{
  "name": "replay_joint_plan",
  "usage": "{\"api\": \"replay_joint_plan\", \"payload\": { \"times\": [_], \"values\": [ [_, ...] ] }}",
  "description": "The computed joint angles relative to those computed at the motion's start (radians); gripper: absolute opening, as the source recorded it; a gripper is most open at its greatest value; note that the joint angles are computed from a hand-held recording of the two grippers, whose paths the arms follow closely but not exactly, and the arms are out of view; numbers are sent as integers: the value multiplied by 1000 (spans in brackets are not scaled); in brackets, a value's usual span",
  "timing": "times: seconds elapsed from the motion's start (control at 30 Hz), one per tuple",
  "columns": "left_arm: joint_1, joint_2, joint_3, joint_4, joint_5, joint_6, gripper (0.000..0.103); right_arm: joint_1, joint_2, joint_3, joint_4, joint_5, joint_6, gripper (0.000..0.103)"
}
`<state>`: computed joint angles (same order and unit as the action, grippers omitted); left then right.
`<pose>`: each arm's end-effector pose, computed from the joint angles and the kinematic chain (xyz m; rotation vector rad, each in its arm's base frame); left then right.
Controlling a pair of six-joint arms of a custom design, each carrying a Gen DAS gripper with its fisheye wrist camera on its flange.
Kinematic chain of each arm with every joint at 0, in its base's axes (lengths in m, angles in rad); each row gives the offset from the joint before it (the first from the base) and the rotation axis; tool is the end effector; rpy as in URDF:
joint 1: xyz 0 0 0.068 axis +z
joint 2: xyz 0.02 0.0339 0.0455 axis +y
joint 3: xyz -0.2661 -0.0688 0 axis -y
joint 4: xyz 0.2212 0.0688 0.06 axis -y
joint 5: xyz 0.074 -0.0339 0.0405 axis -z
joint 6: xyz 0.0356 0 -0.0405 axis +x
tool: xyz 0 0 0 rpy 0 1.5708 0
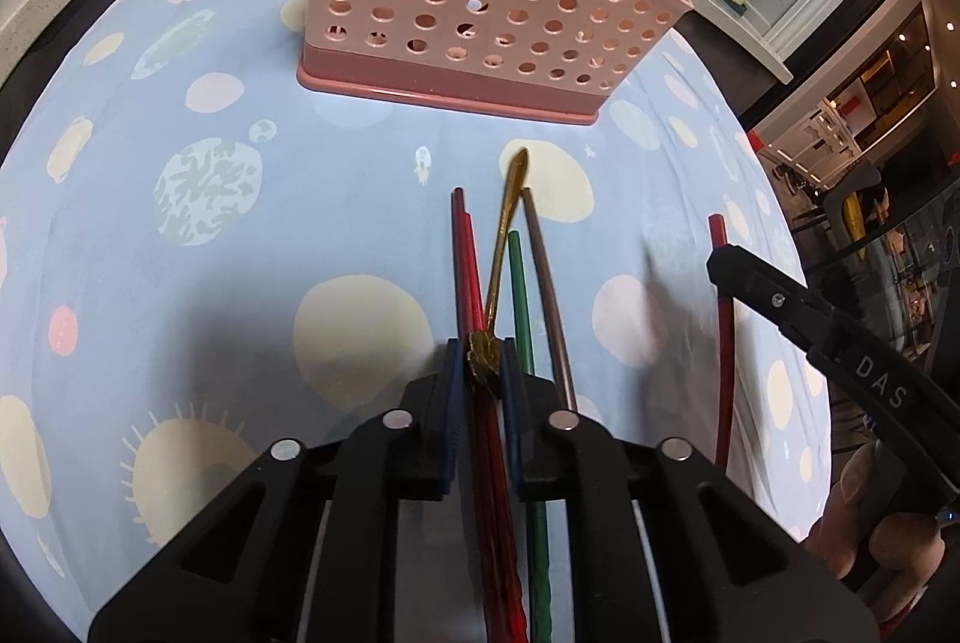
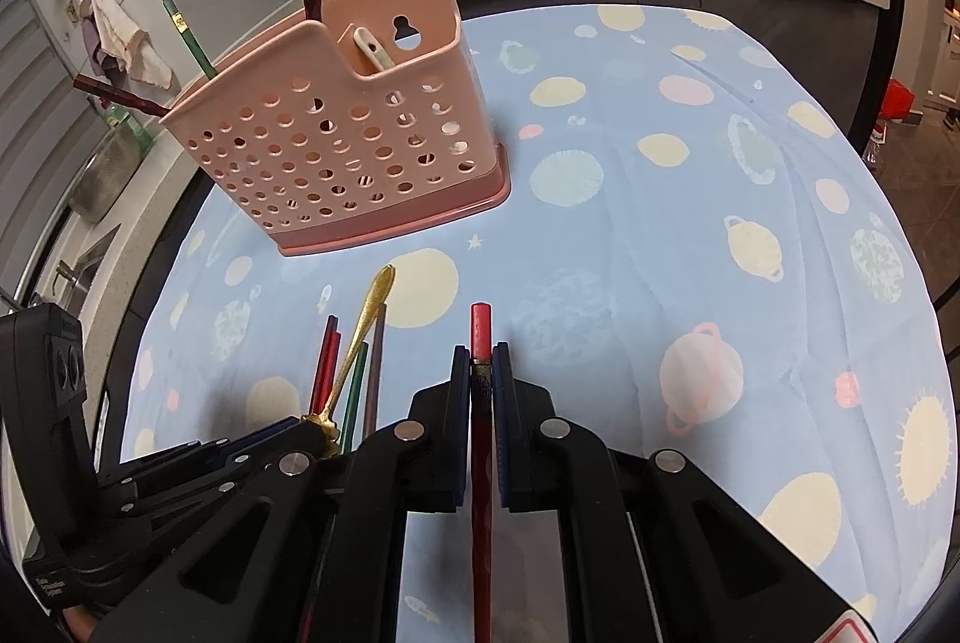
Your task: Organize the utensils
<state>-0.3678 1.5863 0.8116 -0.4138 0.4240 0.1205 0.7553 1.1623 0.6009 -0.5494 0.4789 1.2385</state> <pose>0.2410 -0.1085 0.1690 0.7742 2.6350 -0.6516 0.1426 0.1117 0.1961 0.7349 2.3868 0.1598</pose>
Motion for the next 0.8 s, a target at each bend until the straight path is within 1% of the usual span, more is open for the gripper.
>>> {"api": "replay_joint_plan", "payload": {
  "times": [0.07, 0.13, 0.3, 0.53, 0.67, 0.8],
  "values": [
    [3, -8, 3, -7, 0, 5, 5, 5, -3, 2, -6, 5, 4, 7],
    [8, -23, 8, -21, 3, 8, 3, 14, -10, 8, -20, 14, 11, 7],
    [29, -85, 17, -67, 7, 31, 3, 62, -36, 44, -92, 56, 50, 7],
    [71, -198, 72, -181, 25, 75, 3, 157, -51, 141, -228, 146, 121, 7],
    [87, -258, 116, -263, 23, 124, 3, 204, -49, 220, -311, 209, 132, 7],
    [82, -301, 132, -317, -7, 209, 3, 220, -29, 312, -372, 260, 105, 7]
  ]
}}
